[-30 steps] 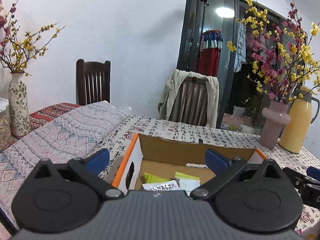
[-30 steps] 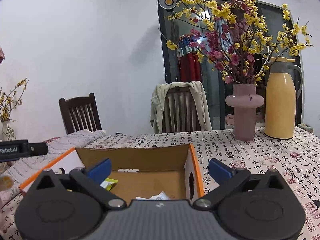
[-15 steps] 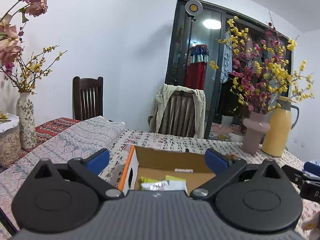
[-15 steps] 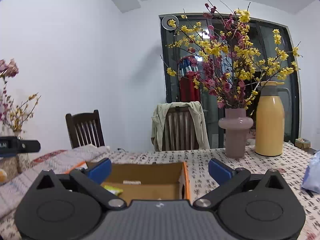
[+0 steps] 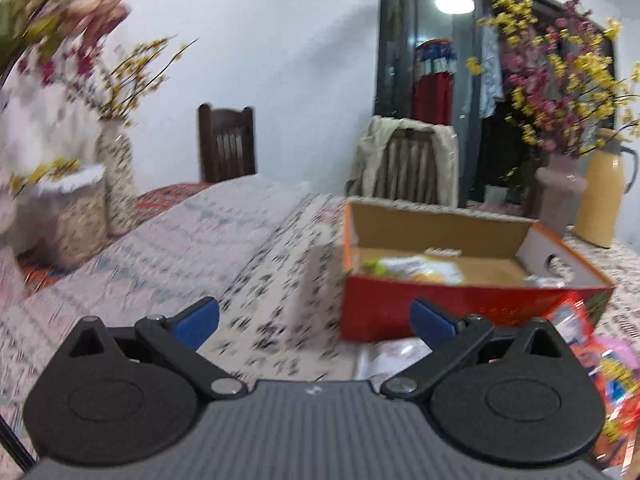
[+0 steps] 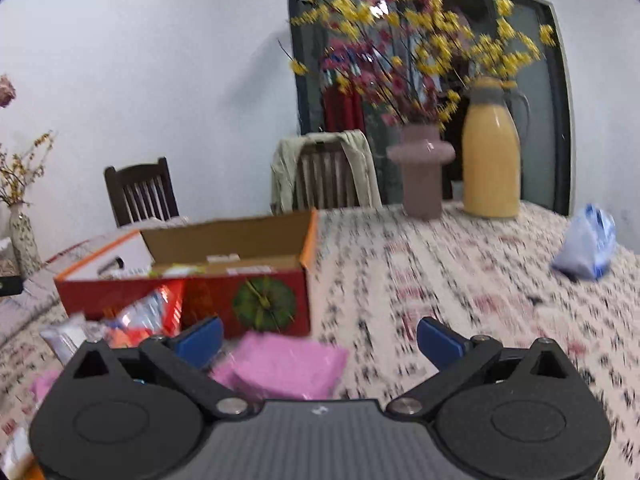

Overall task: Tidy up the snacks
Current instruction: 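Move both tools back over the snack pile, then lower the open right tool over the pink packet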

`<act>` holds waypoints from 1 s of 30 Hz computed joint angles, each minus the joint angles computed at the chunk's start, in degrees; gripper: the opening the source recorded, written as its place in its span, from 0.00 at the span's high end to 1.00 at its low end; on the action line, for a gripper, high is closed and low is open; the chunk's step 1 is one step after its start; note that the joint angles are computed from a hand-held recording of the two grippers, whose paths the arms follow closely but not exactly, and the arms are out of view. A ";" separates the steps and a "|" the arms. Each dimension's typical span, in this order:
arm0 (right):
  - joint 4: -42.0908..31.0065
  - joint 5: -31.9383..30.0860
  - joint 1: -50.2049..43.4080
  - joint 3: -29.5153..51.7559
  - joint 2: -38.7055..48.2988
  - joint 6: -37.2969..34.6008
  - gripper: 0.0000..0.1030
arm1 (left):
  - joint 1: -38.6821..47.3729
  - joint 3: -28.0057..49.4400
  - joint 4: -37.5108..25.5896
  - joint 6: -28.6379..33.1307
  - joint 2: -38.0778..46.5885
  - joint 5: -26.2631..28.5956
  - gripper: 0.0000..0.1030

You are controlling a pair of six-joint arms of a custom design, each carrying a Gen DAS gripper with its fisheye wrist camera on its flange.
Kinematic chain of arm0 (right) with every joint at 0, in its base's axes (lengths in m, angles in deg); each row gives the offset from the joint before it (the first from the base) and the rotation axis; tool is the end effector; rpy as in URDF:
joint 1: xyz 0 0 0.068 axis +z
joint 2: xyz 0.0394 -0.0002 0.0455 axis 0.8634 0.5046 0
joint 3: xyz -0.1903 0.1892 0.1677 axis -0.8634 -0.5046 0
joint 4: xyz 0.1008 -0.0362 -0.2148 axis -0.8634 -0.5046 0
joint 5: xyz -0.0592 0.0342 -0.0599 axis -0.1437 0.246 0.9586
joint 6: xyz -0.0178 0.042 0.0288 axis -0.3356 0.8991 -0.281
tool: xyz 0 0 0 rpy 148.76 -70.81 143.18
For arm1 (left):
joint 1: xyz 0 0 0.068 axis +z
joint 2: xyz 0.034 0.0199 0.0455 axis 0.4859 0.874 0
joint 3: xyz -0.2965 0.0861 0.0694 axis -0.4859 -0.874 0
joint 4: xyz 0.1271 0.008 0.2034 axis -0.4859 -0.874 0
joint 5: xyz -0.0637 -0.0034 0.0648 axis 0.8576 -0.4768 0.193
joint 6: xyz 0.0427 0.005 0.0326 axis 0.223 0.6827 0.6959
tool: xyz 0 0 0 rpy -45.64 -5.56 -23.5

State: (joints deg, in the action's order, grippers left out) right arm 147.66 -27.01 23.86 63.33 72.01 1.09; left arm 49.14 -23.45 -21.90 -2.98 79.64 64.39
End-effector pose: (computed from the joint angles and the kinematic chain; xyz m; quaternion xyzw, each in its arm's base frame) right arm 0.2083 -0.1243 0.1447 0.0396 0.8155 0.0603 0.5743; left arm 0.2919 0.0939 0.2280 -0.0175 0.8308 -0.0230 0.5558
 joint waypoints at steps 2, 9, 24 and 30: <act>2.23 0.34 -0.11 -0.19 3.03 0.65 0.00 | 0.21 -0.07 1.33 -0.61 2.00 -1.15 0.00; 2.97 -2.44 -0.86 0.29 5.16 1.30 0.00 | 0.68 0.41 1.47 -0.34 3.94 1.28 0.00; -2.66 -3.52 -0.82 2.67 4.18 1.80 0.00 | 0.82 0.16 1.85 -1.14 4.02 2.47 0.00; -3.43 -3.38 -0.83 3.05 4.14 1.99 0.00 | 1.06 0.16 2.04 -1.67 4.16 2.84 0.00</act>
State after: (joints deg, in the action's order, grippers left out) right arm 144.23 -30.39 23.03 66.38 76.15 3.08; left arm 50.20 -23.30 -19.86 -4.65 83.80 67.23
